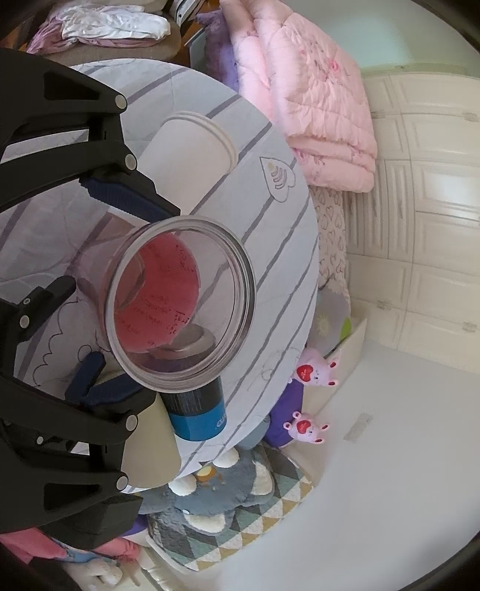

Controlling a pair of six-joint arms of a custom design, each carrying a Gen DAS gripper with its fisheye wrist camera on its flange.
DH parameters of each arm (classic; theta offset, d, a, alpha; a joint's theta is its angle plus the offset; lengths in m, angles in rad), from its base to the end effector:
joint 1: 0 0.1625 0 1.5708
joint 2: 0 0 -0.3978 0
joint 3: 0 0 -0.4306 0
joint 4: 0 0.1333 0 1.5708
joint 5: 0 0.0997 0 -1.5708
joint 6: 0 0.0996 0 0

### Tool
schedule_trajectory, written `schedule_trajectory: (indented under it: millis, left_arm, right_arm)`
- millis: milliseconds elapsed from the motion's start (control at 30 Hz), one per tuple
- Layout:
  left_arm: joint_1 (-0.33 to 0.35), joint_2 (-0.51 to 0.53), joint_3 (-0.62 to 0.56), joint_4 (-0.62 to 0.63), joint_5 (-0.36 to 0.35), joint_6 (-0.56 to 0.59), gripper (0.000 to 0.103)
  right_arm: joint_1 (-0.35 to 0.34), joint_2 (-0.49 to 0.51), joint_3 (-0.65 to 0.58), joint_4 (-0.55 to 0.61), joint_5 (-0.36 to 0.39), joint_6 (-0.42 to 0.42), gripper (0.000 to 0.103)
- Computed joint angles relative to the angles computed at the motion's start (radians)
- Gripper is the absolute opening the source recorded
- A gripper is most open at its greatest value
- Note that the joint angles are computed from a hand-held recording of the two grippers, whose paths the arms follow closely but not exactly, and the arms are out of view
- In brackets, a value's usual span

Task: Flip cup upright
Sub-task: 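Lower the jar upright onto the table with the left gripper and open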

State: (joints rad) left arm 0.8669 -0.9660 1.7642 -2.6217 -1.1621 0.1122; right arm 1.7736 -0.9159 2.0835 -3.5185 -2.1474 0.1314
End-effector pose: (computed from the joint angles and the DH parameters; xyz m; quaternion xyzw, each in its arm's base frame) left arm -0.2864 -0.6044 0.1178 0.3620 0.9018 -0.1767 0.1566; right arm 0.1863 -0.5138 0.0927 -0.0764 -0.8900 0.4032 0.1987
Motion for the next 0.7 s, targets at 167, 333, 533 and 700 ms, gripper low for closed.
schedule_trajectory:
  millis: [167, 333, 533, 700]
  left_arm:
    - [-0.007, -0.046, 0.035, 0.007, 0.005, 0.014, 0.085]
    - [-0.022, -0.121, 0.106, -0.037, 0.039, 0.031, 0.095]
    - [-0.032, -0.22, 0.183, -0.05, 0.052, 0.049, 0.1]
    - [-0.047, -0.299, 0.253, -0.09, 0.067, 0.091, 0.103]
  right_arm:
    - [0.005, -0.04, 0.032, 0.036, 0.032, 0.045, 0.083]
    - [0.053, -0.05, 0.055, 0.05, -0.007, 0.07, 0.083]
    - [0.127, -0.058, 0.068, 0.094, -0.108, 0.105, 0.083]
    - [0.201, -0.054, 0.081, 0.108, -0.217, 0.132, 0.092]
